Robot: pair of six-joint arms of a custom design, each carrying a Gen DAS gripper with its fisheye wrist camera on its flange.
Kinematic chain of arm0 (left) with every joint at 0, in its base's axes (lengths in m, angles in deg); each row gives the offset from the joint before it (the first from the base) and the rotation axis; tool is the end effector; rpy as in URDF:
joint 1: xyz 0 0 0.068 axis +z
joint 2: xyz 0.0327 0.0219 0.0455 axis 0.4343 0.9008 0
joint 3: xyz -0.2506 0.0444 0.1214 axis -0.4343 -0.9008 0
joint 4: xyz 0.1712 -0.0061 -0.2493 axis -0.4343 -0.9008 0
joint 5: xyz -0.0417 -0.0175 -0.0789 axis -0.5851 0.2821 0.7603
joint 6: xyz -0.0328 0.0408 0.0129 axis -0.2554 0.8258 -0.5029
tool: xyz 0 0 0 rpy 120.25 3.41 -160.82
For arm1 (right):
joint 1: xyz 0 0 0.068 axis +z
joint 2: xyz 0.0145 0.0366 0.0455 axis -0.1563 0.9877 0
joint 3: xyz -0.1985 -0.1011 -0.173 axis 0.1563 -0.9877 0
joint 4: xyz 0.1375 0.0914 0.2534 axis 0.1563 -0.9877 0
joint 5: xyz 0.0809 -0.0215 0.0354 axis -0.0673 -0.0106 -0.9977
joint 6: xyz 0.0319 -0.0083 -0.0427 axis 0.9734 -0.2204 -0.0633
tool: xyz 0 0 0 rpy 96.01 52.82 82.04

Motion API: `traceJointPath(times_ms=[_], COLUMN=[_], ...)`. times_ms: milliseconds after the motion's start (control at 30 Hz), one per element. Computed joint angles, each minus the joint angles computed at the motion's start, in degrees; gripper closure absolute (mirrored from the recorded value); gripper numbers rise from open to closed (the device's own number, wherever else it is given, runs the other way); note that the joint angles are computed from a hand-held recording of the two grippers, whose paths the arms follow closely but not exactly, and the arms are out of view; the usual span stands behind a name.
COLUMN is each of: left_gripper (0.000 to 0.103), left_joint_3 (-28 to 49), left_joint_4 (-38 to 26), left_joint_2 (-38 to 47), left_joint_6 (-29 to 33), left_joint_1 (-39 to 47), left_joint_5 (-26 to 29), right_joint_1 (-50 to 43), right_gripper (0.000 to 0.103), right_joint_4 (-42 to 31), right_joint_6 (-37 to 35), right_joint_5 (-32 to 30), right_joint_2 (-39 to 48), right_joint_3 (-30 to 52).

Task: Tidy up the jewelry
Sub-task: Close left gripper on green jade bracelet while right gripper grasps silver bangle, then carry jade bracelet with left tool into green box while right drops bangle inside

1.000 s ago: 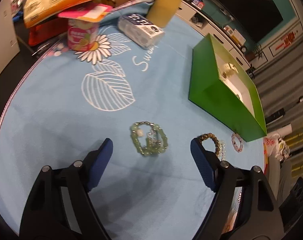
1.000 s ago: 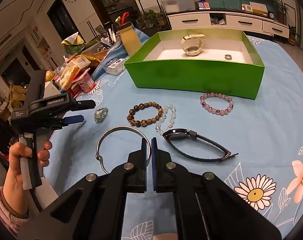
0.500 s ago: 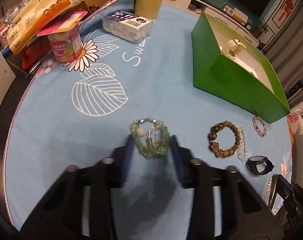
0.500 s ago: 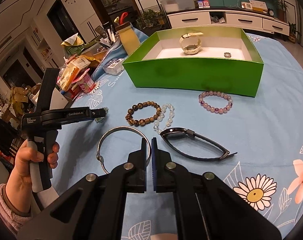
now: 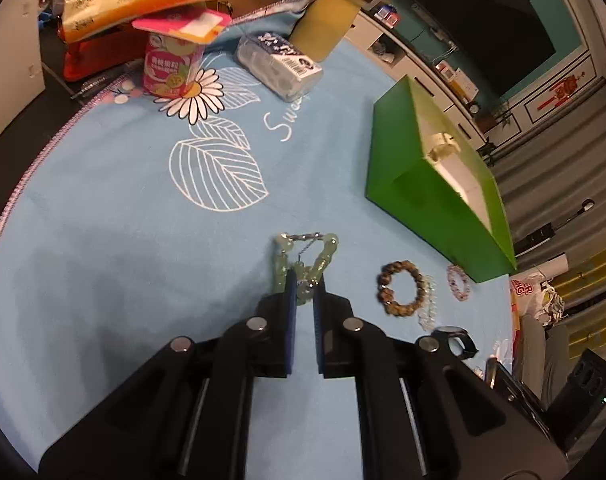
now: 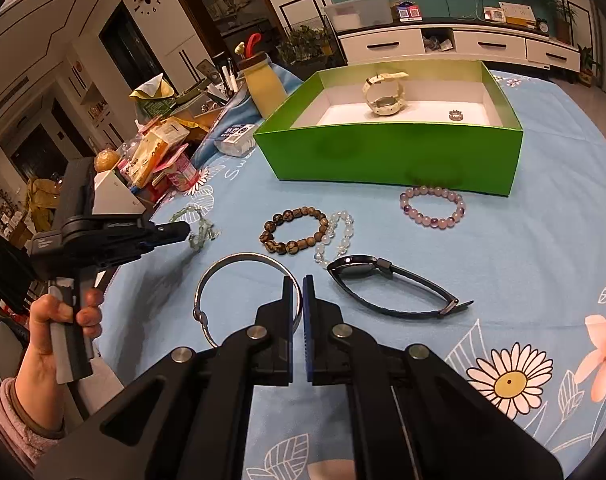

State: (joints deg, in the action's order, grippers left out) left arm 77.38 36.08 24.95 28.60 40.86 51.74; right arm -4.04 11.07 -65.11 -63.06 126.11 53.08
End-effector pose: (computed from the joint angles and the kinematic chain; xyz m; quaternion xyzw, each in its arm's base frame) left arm 0.2054 0.0476 0.2148 -0.3787 0.8579 -0.1634 0.3065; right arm 0.3292 0.0521 0.2251 -0.3201 0.8603 0.3024 0.2571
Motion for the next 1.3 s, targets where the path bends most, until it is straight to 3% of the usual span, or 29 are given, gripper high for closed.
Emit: traceJointPath(times_ms=[267, 600, 1300], left_gripper=[0.096, 0.096, 0.096], left_joint_3=[2.3, 7.75, 20.49], left_joint_4=[-5.03, -7.25, -3.41], left_joint_2=[-6.76, -6.55, 7.59], left_joint_6=[-0.95, -1.56, 0.96], left_joint_1=[-4.08, -8.26, -15.4], left_joint_5=[-2.32, -3.13, -4.58], right_joint_1=[-1.47, -3.44, -7.49], right_gripper=[0.099, 0.099, 0.099], right_joint_4=[-0.8, -1.14, 2.35], right_joint_6=[-0.86, -0.77, 2.22], right_joint_5=[-1.5, -2.97, -5.26], right_joint_2=[-1.42, -1.49, 2.15], right_joint_3=[-0.02, 1.18, 6.22])
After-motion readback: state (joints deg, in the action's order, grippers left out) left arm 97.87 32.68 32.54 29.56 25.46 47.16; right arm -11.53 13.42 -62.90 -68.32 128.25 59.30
